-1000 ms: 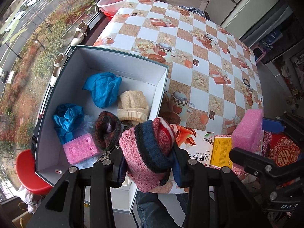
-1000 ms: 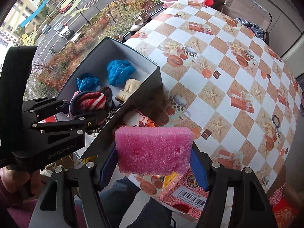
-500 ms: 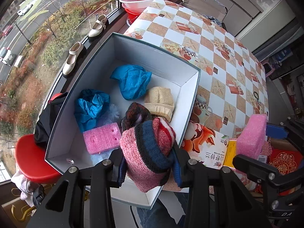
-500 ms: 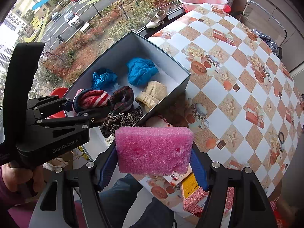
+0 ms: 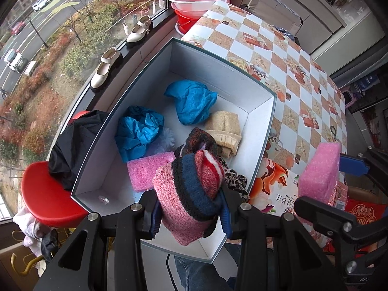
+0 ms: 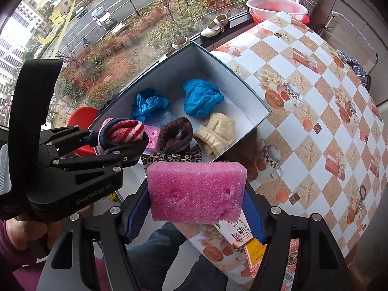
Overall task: Organize soft objects
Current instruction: 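Carry the pink sponge and striped knit hat over the white box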
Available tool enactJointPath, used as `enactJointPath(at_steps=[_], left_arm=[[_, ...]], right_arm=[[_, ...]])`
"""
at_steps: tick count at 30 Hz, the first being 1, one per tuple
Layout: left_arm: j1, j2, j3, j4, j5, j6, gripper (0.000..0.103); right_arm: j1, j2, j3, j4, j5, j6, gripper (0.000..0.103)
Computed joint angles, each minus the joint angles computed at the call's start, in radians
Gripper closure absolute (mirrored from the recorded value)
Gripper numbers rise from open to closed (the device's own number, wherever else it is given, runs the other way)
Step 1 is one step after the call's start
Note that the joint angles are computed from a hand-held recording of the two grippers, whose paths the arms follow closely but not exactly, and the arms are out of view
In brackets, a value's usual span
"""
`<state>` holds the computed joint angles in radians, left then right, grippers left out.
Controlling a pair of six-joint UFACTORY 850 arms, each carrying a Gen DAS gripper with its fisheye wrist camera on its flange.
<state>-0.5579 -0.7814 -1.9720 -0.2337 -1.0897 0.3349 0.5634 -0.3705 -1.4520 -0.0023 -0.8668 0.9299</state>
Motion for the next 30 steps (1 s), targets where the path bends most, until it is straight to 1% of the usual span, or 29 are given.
enactJointPath(at_steps=[7,14,30], left_arm=[[0.016,-0.012,-0.015,0.014,-0.005,-0.021,0.061],[0.016,-0.032,-0.041,0.027,-0.014,-0.033,0.061],[0.004,-0.049,-0.06,0.029,-0.022,-0.032,0.061]], right_arm=[[-0.007,-0.051,-0.057,0.019,-0.006,-0.046,0.032],[-0.017,-0.08,-0.088,0.028,-0.011,-0.067,0.032],[-0.028,-0.072,-0.066,0.035,-0.003,-0.049,0.032]])
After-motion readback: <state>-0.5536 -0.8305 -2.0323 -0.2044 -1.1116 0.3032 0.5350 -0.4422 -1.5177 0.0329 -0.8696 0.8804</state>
